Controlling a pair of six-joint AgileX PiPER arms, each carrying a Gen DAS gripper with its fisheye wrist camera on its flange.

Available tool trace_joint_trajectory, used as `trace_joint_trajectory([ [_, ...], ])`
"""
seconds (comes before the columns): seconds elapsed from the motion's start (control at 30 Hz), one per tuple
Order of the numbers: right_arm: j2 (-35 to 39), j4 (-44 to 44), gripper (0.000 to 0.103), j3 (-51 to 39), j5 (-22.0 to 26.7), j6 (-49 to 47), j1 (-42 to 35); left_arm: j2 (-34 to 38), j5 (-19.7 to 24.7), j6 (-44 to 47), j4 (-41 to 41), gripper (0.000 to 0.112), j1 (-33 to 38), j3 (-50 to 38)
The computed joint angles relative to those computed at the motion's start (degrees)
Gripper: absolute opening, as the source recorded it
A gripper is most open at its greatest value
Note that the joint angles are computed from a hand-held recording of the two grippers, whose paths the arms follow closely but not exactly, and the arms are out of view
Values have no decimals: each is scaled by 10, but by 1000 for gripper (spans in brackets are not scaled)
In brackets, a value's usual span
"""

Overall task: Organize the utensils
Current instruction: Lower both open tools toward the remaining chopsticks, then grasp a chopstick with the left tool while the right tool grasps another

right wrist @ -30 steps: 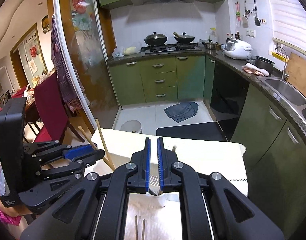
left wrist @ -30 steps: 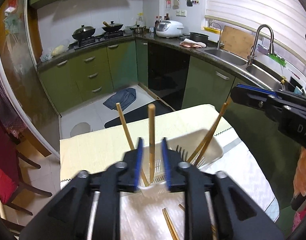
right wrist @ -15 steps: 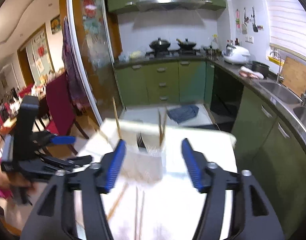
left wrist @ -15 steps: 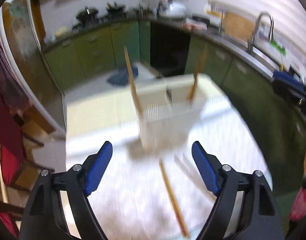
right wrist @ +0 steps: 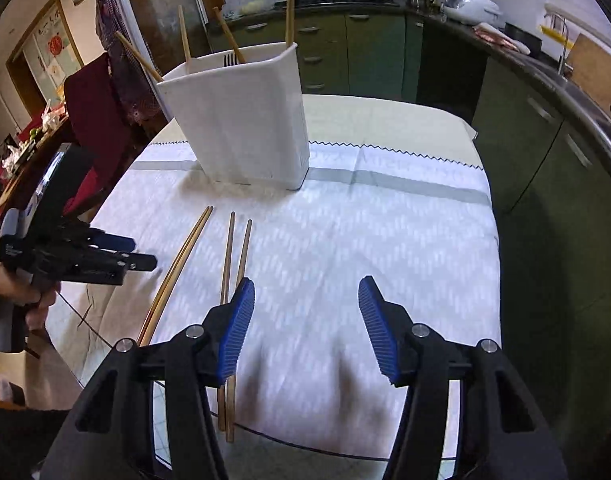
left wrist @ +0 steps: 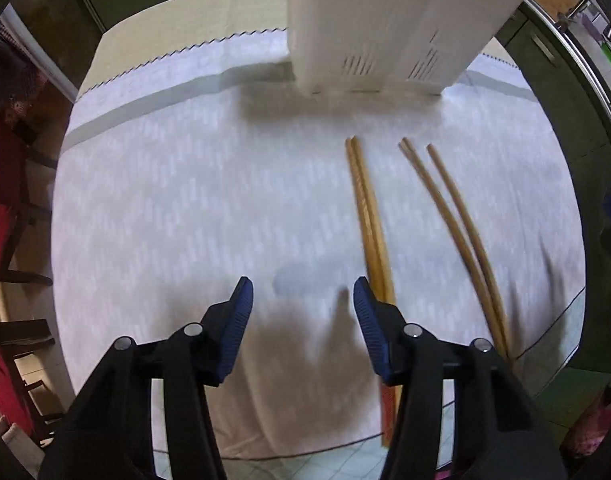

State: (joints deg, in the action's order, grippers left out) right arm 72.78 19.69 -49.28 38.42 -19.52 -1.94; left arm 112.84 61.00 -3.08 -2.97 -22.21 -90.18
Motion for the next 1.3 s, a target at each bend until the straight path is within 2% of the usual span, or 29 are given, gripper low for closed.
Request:
trace_joint_trajectory([
  [0.47,15,33,55,-18,18,-38,-37,66,49,-20,9,50,-28,-88],
  [0.63,24,27,55,-20,14,-28,-20,84,59,-39,38,50,-50,-111],
  [0.7,35,25,54,-25,13,-25,4,94,62,-46,44,44,-64,-123],
  [0.73,43,25,51,-30,13,-26,18,94,64,-44,44,41,-64,-124],
  [0.8,63,29,43,-41,13,-28,43,93,68,-40,45,27,-65,-124],
  [0.87,92,23,36,-59,12,-21,70,86,70,-29,47,23,-59,-114],
  [1.03,179,45,34,-121,38,-32,99,61,66,-6,49,23,-33,-74],
  [1.3,271,-35,32,-206,61,50,155,41,45,15,32,21,-3,-38],
])
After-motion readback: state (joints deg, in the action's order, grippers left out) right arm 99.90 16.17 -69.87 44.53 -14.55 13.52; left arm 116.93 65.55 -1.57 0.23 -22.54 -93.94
